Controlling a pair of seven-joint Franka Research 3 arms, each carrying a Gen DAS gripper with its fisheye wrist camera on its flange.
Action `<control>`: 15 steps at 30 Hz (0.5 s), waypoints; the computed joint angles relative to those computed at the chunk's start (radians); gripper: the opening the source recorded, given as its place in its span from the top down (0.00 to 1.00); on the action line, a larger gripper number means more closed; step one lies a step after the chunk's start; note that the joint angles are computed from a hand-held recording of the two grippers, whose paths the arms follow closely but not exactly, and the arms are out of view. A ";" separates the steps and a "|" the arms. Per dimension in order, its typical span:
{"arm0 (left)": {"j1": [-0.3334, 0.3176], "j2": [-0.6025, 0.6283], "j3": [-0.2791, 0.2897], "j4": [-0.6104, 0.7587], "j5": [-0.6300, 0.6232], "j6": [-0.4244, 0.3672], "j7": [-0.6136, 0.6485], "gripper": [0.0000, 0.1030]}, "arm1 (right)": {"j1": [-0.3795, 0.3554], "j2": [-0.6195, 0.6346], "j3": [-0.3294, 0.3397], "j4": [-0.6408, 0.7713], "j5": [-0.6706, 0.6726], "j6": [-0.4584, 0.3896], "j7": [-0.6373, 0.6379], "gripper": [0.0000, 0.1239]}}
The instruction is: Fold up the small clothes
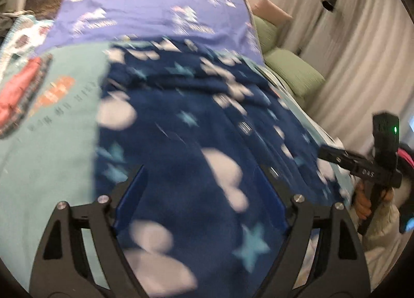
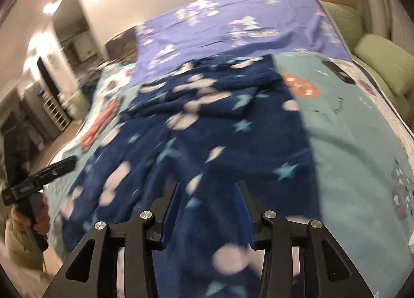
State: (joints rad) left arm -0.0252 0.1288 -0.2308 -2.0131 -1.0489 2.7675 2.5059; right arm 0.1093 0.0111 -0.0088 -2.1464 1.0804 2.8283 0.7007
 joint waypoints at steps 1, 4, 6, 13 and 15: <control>-0.003 -0.008 -0.008 -0.012 -0.011 -0.016 0.020 0.19 | 0.007 -0.018 0.007 -0.020 0.023 -0.009 -0.044 0.65; -0.039 -0.019 -0.023 -0.044 0.009 -0.045 0.055 0.19 | 0.030 -0.056 0.011 -0.064 0.084 -0.041 -0.147 0.65; -0.070 -0.014 -0.031 -0.056 0.047 -0.006 0.038 0.19 | 0.051 -0.064 0.020 -0.092 0.066 -0.016 -0.138 0.66; -0.115 0.010 -0.046 -0.080 0.209 0.051 -0.091 0.80 | 0.099 -0.121 0.006 -0.184 0.173 0.009 -0.225 0.72; -0.091 0.008 -0.058 -0.070 0.159 0.020 -0.080 0.85 | 0.111 -0.156 -0.001 -0.221 0.200 -0.008 -0.304 0.72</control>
